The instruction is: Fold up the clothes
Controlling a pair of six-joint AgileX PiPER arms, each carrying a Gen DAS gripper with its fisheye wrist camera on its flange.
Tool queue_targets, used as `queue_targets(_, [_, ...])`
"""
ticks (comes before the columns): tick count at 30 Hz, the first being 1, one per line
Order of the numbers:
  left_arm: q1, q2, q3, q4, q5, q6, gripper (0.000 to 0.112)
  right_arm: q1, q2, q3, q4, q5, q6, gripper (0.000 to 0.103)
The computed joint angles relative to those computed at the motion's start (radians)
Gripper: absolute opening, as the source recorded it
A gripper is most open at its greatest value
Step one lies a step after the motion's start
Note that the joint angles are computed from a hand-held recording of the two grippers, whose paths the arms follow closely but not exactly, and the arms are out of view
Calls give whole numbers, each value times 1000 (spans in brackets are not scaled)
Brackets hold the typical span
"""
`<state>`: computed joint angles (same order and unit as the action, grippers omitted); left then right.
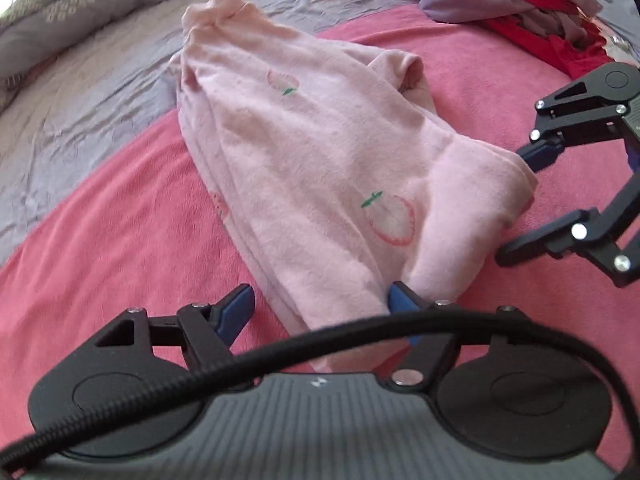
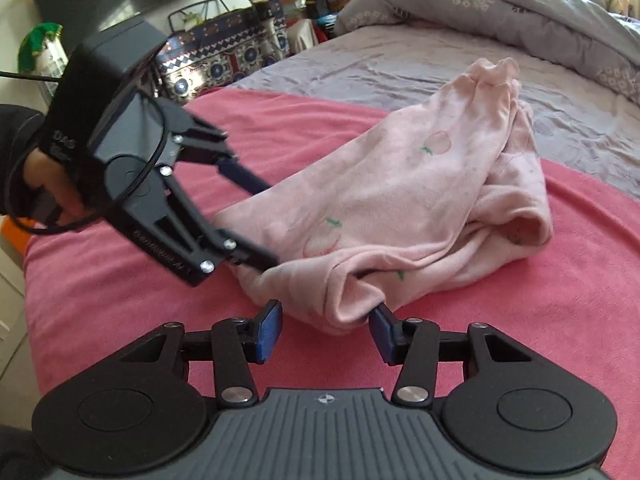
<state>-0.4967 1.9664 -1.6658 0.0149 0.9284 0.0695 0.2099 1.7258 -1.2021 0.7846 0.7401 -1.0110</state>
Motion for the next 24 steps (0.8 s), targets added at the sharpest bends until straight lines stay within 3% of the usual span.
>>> queue_targets(3, [13,-2,-13,-23,38,2,77,3,-47,3,-69,-23,-12,50])
queue_targets(9, [24,-9,-7,-43,48,-21,77,-7,-7,-61,-26,119,-42,49])
queue_targets(11, [38,-13,2,-65,45,-31,77,10,52,-105,-16,127,27,44])
queue_targets(13, [48,-19,16,-77,41,-38,78,22,124,-169,-46,147,155,24])
queue_targets(14, [49,-23,23,-78,39,-38,79,22,147,-194,-56,161,204,21])
queue_targets(20, [47,-19,40,-61,23,-27,88,27,136,-267,-297,269,364,11])
queue_targets(24, [57,-34,82,-71,-12,-54,90,-10,110,-232,-474,284,450,1])
